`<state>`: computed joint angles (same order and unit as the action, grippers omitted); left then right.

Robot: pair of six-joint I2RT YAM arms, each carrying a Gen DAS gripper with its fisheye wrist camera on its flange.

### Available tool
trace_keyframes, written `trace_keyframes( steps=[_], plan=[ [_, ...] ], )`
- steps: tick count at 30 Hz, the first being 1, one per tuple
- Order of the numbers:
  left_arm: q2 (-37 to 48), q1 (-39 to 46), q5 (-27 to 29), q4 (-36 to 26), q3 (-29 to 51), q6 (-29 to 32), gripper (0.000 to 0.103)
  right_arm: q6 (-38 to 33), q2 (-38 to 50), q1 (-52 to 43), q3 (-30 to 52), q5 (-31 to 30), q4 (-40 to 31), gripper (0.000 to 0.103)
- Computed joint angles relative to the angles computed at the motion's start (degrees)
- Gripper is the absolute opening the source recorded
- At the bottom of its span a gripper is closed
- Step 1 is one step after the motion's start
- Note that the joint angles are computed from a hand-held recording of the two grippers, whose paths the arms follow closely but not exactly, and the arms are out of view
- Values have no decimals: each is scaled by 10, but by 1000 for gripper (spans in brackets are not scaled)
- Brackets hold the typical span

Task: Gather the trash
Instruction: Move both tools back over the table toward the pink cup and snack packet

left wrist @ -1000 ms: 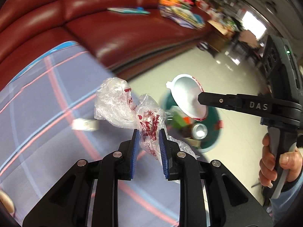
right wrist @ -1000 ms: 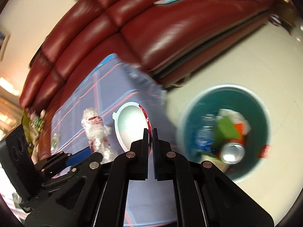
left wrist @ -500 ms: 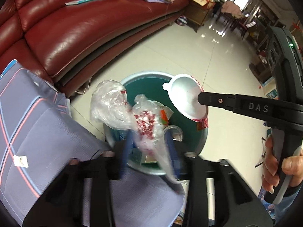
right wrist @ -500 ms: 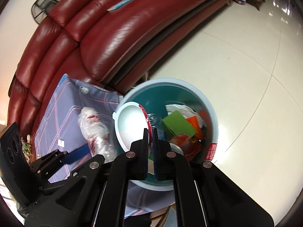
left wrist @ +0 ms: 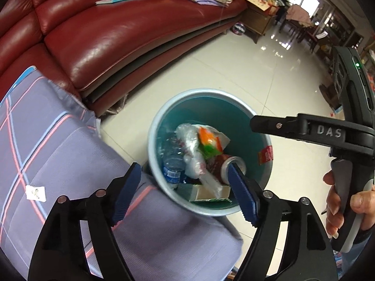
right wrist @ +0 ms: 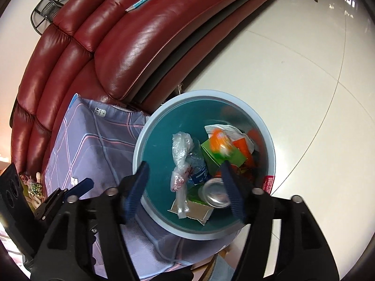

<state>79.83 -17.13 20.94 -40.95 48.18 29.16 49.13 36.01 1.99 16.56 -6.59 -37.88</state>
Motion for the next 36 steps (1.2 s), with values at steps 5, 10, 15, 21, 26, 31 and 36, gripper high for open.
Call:
trace_keyframes(
  steps=[5, 10, 15, 21, 26, 31, 36],
  plan=[
    [-19, 91, 25, -41, 12, 53, 86, 71, 32, 110, 33, 53, 12, 71],
    [-25, 220, 49, -102, 39, 136, 87, 153, 110, 264, 78, 116, 54, 72],
    [-1, 382, 67, -159, 85, 249, 88, 190, 248, 377, 160, 152, 118, 72],
    [82, 564, 86, -228, 205, 370, 88, 180, 421, 466, 305, 164, 155, 72],
    [185, 688, 113, -301, 353, 436, 88, 137, 579, 514, 484, 139, 139, 72],
    [291, 771, 130, -368, 504, 476, 92, 85, 739, 553, 703, 118, 65, 72],
    [424, 831, 139, -434, 694, 491, 93, 45, 913, 584, 973, 90, -44, 72]
  ],
)
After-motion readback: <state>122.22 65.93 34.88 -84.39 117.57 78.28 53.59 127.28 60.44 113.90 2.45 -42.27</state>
